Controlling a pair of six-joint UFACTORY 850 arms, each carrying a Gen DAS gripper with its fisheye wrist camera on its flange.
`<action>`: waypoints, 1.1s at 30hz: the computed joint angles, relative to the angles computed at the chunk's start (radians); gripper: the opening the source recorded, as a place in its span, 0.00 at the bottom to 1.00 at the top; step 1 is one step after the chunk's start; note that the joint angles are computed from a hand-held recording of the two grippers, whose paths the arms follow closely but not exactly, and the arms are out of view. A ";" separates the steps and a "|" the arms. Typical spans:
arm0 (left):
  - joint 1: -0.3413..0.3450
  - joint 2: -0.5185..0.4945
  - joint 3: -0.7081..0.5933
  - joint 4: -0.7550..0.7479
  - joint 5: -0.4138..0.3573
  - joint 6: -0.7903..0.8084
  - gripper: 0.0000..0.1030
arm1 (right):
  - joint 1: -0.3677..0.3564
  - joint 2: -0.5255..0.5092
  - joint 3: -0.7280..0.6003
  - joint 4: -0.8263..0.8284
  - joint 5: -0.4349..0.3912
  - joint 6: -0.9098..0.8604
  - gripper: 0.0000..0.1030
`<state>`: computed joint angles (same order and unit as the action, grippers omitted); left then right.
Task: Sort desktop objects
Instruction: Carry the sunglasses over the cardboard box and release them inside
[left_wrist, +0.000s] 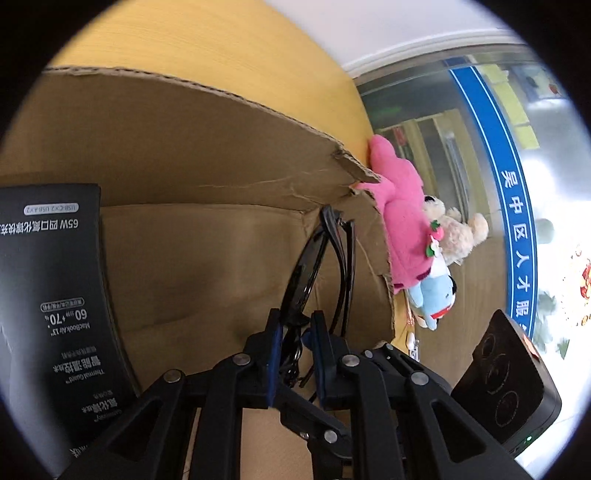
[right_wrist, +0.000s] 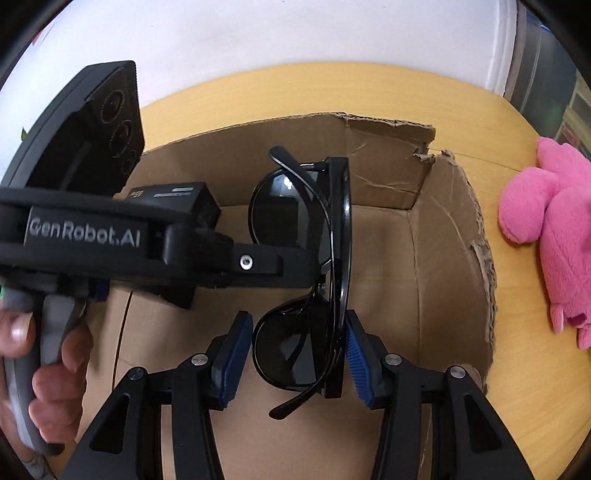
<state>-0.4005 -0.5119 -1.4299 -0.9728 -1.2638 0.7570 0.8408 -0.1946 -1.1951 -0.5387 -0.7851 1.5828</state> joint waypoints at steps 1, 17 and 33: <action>0.001 0.001 0.001 0.006 0.005 -0.011 0.14 | -0.001 -0.010 -0.010 0.002 -0.014 -0.008 0.46; 0.087 0.273 0.146 -0.007 0.135 0.127 0.33 | 0.066 -0.046 -0.047 -0.057 -0.140 0.051 0.76; 0.508 1.131 0.759 -0.317 0.548 0.825 0.77 | 0.431 -0.028 -0.186 -0.411 -0.485 0.394 1.00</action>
